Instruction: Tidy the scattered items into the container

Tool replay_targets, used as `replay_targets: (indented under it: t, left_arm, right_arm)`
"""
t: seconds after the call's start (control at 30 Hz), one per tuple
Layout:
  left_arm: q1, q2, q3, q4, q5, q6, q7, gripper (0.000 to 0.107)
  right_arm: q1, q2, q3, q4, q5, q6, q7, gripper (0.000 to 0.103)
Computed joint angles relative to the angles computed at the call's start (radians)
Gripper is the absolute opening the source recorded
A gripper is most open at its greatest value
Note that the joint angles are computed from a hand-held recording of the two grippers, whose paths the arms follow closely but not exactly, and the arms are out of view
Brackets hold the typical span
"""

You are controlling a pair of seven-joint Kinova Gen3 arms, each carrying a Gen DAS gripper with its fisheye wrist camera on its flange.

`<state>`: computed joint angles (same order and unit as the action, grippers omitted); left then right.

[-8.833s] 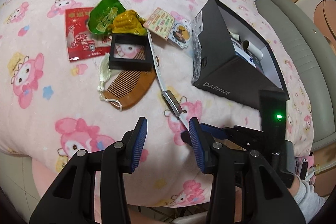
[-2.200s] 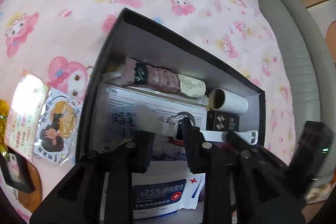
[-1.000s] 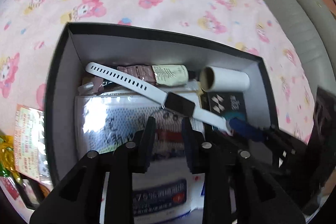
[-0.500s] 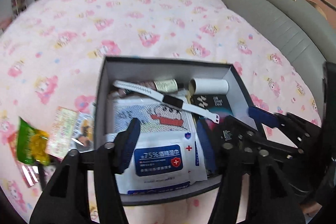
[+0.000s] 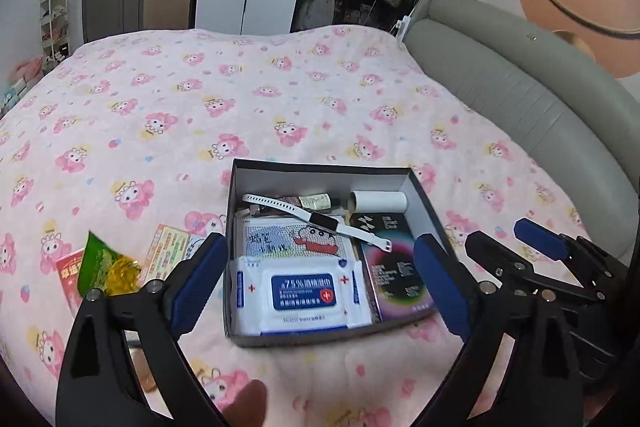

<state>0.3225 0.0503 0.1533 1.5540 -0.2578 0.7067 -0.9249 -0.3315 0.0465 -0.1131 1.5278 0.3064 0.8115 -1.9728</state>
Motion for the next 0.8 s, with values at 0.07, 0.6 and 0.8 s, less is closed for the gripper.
replay_targets:
  t: [0.07, 0.6, 0.8]
  left_arm:
    - [0.019, -0.047, 0.011, 0.033, -0.068, 0.003, 0.071, 0.097]
    - [-0.059, -0.317, 0.28, 0.238, -0.203, 0.082, 0.287, 0.102]
    - [-0.094, -0.38, 0.324, 0.289, -0.151, 0.072, 0.288, 0.102]
  right_arm:
    - [-0.009, -0.035, -0.009, 0.02, 0.016, 0.005, -0.032, 0.066]
    - [0.003, -0.306, -0.212, 0.283, 0.147, 0.024, -0.265, 0.083]
    - [0.047, -0.372, -0.248, 0.346, 0.116, 0.024, -0.275, 0.083]
